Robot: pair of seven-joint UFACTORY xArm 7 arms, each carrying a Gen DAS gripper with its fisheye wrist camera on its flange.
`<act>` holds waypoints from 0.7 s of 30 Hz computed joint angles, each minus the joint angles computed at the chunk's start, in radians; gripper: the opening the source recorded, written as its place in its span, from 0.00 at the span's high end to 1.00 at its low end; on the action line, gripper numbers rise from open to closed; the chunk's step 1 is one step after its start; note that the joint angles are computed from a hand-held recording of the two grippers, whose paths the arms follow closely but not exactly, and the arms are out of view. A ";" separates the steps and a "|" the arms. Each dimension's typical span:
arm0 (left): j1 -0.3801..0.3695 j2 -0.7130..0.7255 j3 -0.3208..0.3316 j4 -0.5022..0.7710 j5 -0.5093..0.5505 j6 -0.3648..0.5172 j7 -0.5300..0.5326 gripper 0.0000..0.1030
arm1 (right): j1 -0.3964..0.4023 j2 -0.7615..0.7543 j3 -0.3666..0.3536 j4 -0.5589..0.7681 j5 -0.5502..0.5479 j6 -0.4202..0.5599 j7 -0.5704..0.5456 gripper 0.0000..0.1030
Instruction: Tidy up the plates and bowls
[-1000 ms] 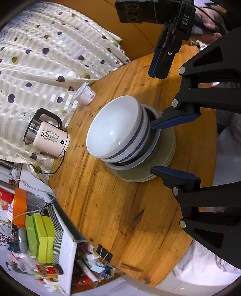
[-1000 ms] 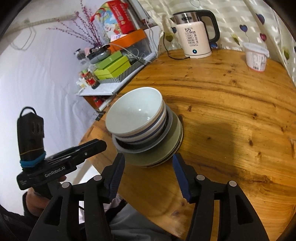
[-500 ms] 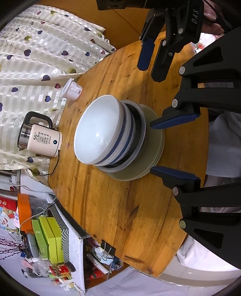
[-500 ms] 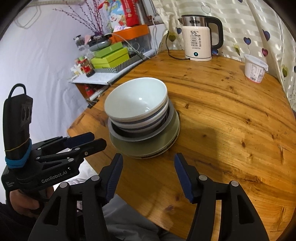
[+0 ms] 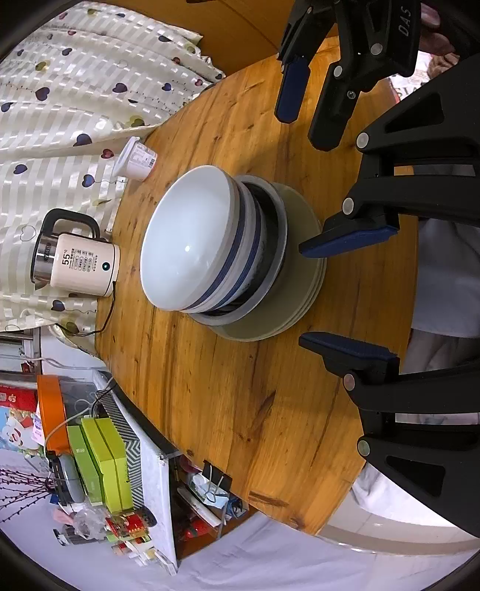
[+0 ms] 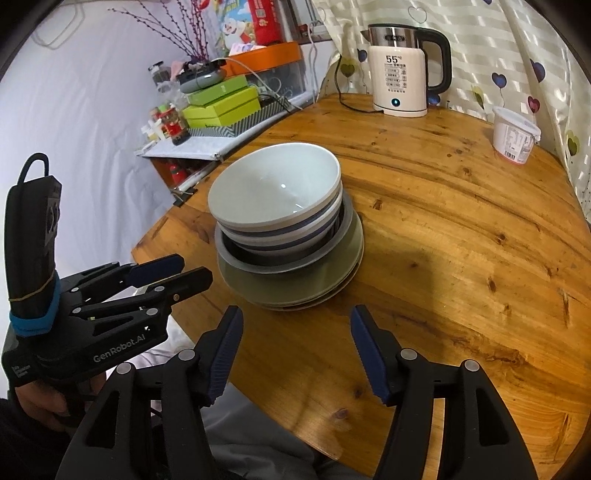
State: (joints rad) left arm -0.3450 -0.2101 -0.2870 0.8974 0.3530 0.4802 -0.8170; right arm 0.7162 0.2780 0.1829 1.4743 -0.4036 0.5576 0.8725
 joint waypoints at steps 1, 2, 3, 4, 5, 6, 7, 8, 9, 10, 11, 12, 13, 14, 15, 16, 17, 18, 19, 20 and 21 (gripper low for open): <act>-0.003 0.001 0.004 -0.002 -0.009 -0.007 0.006 0.58 | 0.000 0.002 0.000 0.001 0.001 0.001 -0.001 0.41; -0.003 0.004 0.005 0.000 -0.013 -0.010 0.009 0.58 | 0.001 0.004 0.001 0.004 0.002 0.004 -0.003 0.41; -0.002 0.003 0.004 -0.001 -0.010 -0.010 0.007 0.58 | 0.000 0.005 0.001 0.006 0.004 0.005 -0.005 0.41; 0.001 0.004 0.001 0.001 -0.001 -0.004 0.001 0.58 | 0.000 0.006 0.001 0.006 0.006 0.005 -0.007 0.41; 0.007 0.006 -0.005 0.005 0.017 0.004 -0.011 0.58 | 0.001 0.009 0.001 0.010 0.006 0.007 -0.008 0.41; 0.007 0.007 -0.005 0.007 0.024 0.007 -0.013 0.58 | 0.002 0.011 0.000 0.012 0.005 0.009 -0.009 0.41; 0.005 0.008 -0.002 0.005 0.020 0.003 -0.008 0.58 | 0.003 0.011 -0.001 0.013 0.005 0.009 -0.009 0.41; 0.003 0.009 0.000 0.005 0.017 0.001 -0.006 0.58 | 0.003 0.011 -0.001 0.012 0.006 0.008 -0.010 0.41; 0.002 0.010 0.000 0.006 0.018 0.001 -0.007 0.58 | 0.003 0.011 -0.001 0.012 0.007 0.008 -0.010 0.40; 0.003 0.011 -0.001 0.008 0.023 0.004 -0.011 0.58 | 0.003 0.012 -0.001 0.013 0.008 0.009 -0.011 0.40; 0.005 0.013 -0.004 0.010 0.032 0.009 -0.017 0.58 | 0.002 0.014 -0.001 0.014 0.010 0.009 -0.014 0.40; 0.005 0.014 -0.004 0.010 0.036 0.012 -0.022 0.58 | 0.002 0.014 -0.001 0.013 0.011 0.010 -0.016 0.40; 0.003 0.015 -0.002 0.010 0.035 0.013 -0.022 0.58 | 0.002 0.015 -0.001 0.012 0.012 0.010 -0.018 0.40; 0.003 0.017 -0.003 0.012 0.038 0.015 -0.025 0.58 | 0.002 0.016 -0.002 0.013 0.014 0.010 -0.019 0.40; 0.002 0.018 -0.003 0.012 0.041 0.016 -0.028 0.58 | 0.001 0.018 -0.001 0.014 0.016 0.010 -0.020 0.40; 0.002 0.019 -0.002 0.012 0.044 0.017 -0.030 0.58 | 0.001 0.019 -0.001 0.013 0.018 0.010 -0.022 0.40; 0.001 0.020 -0.002 0.011 0.046 0.015 -0.033 0.58 | 0.002 0.021 -0.002 0.014 0.018 0.011 -0.022 0.40; -0.001 0.020 0.000 0.011 0.044 0.014 -0.031 0.58 | 0.002 0.021 -0.003 0.014 0.018 0.012 -0.023 0.40; -0.002 0.020 0.001 0.009 0.041 0.010 -0.030 0.58 | 0.002 0.021 -0.004 0.014 0.018 0.013 -0.024 0.40; -0.002 0.021 0.001 0.008 0.044 0.011 -0.033 0.58 | 0.003 0.023 -0.004 0.016 0.018 0.014 -0.024 0.40; -0.001 0.022 -0.002 0.010 0.051 0.015 -0.038 0.58 | 0.004 0.024 -0.004 0.017 0.018 0.015 -0.024 0.40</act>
State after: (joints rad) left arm -0.3461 -0.1878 -0.2888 0.9072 0.4041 0.4952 -0.8555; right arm 0.7201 0.3022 0.1785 1.4918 -0.3860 0.5724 0.8487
